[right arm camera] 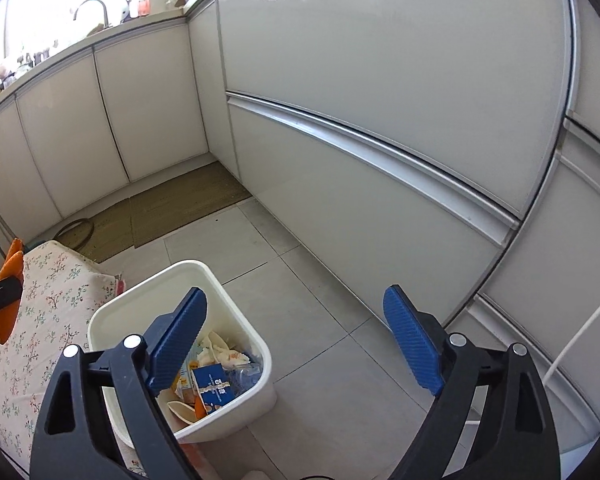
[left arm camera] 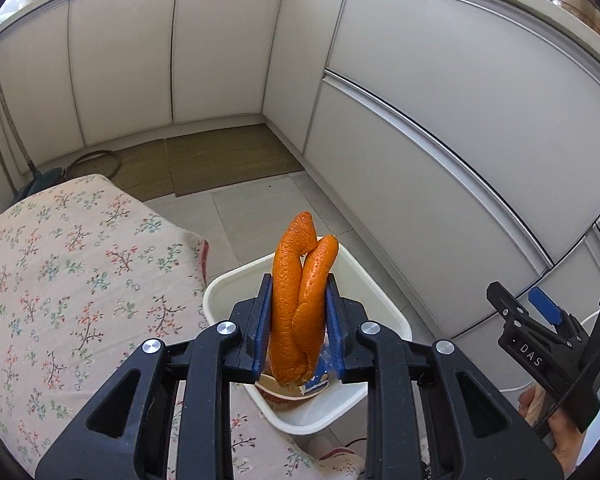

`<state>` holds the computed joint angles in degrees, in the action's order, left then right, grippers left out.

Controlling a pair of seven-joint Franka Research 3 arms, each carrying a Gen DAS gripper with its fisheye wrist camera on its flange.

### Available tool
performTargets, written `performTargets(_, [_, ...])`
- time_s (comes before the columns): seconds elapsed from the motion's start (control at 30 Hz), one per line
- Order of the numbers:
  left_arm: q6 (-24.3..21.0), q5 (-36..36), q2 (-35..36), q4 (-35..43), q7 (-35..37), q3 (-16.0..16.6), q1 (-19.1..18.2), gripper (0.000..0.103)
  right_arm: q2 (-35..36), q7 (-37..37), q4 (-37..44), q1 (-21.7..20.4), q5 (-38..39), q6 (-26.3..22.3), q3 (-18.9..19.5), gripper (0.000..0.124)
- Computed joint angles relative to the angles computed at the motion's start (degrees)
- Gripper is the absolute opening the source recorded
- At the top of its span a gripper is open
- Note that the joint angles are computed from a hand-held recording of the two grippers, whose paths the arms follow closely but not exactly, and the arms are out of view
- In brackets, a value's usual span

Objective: Collect trash

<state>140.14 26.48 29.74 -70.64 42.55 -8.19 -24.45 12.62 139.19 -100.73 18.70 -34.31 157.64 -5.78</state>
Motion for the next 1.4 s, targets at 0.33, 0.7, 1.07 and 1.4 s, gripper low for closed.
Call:
performTargets(0.33, [-8.39, -5.57, 13.21, 19.63, 10.0, -0.41, -2.34, 0.028, 0.14, 0.74, -0.25, -0.49, 0.57, -0.33, -0.31, 0.088])
performTargets(0.7, [-5.49, -1.16, 5.84, 8.19, 6.43, 2.69, -3.65, 0.072, -1.41, 2.72, -1.91, -0.17, -2.03, 3.03, 0.06, 0.095])
performTargets(1.07, [2.75, 23.0, -16.77, -21.96, -18.74, 5.32, -4.19, 0.096, -7.78, 8.48, -8.97, 0.83, -7.53, 8.06, 2.93, 0.096])
performTargets(1.4, [2.04, 32.39, -35.37, -43.92, -31.02, -0.54, 1.99, 0.096, -10.46, 18.26, -12.21, 1.8, -21.47, 11.6, 8.38, 0.096])
